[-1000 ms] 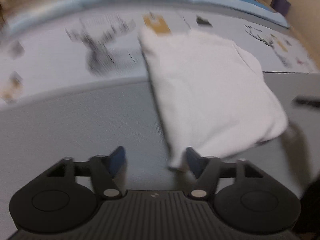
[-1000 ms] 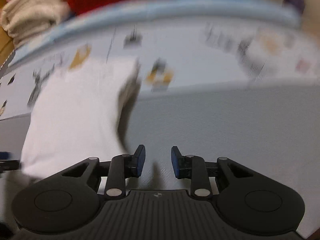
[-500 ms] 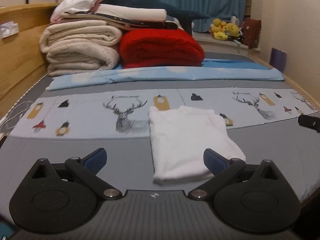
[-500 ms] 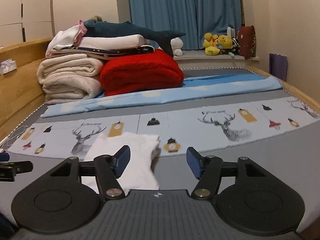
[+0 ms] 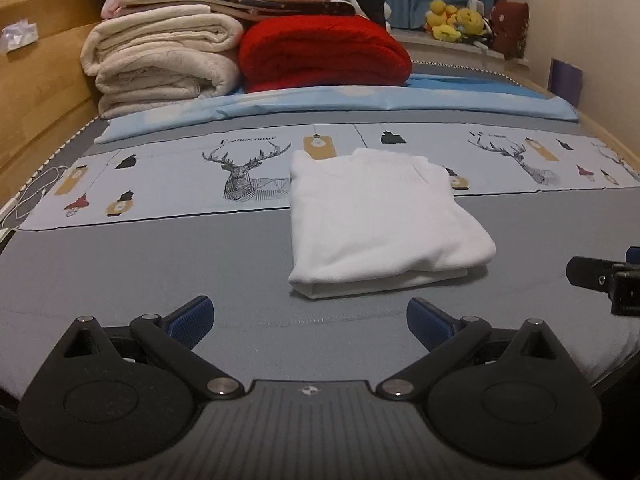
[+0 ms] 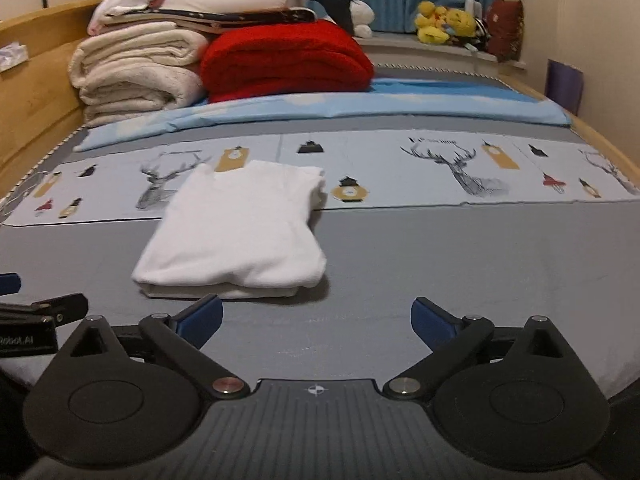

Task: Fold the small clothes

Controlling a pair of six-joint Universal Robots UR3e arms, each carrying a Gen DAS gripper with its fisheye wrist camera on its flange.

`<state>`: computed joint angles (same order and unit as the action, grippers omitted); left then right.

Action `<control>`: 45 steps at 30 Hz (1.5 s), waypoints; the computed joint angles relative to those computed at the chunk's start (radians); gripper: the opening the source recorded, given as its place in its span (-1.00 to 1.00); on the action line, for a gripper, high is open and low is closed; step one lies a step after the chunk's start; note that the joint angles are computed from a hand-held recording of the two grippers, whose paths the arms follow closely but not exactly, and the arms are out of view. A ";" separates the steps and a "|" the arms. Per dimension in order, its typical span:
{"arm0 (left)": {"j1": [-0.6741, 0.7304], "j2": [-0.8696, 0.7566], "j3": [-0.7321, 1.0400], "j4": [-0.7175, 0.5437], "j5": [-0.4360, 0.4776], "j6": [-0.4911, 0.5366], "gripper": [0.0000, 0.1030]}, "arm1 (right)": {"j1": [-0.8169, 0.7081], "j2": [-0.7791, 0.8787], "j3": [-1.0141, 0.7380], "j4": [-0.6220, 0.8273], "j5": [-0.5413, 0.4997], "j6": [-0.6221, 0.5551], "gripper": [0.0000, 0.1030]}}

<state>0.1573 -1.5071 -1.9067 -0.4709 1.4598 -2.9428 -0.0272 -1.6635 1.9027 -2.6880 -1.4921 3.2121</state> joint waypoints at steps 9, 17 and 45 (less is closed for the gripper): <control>-0.005 -0.036 0.038 -0.038 -0.011 -0.050 0.99 | -0.014 0.029 -0.011 0.009 0.022 0.002 0.98; -0.005 -0.050 0.058 -0.060 -0.001 -0.077 0.99 | 0.001 0.041 -0.016 -0.012 0.002 -0.017 0.98; -0.003 -0.043 0.046 -0.037 -0.023 -0.062 0.99 | 0.004 0.038 -0.020 -0.022 0.000 -0.040 0.98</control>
<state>0.1545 -1.5498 -1.8607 -0.5079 1.4373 -3.0045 -0.0228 -1.6254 1.8827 -2.7097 -1.4924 3.1719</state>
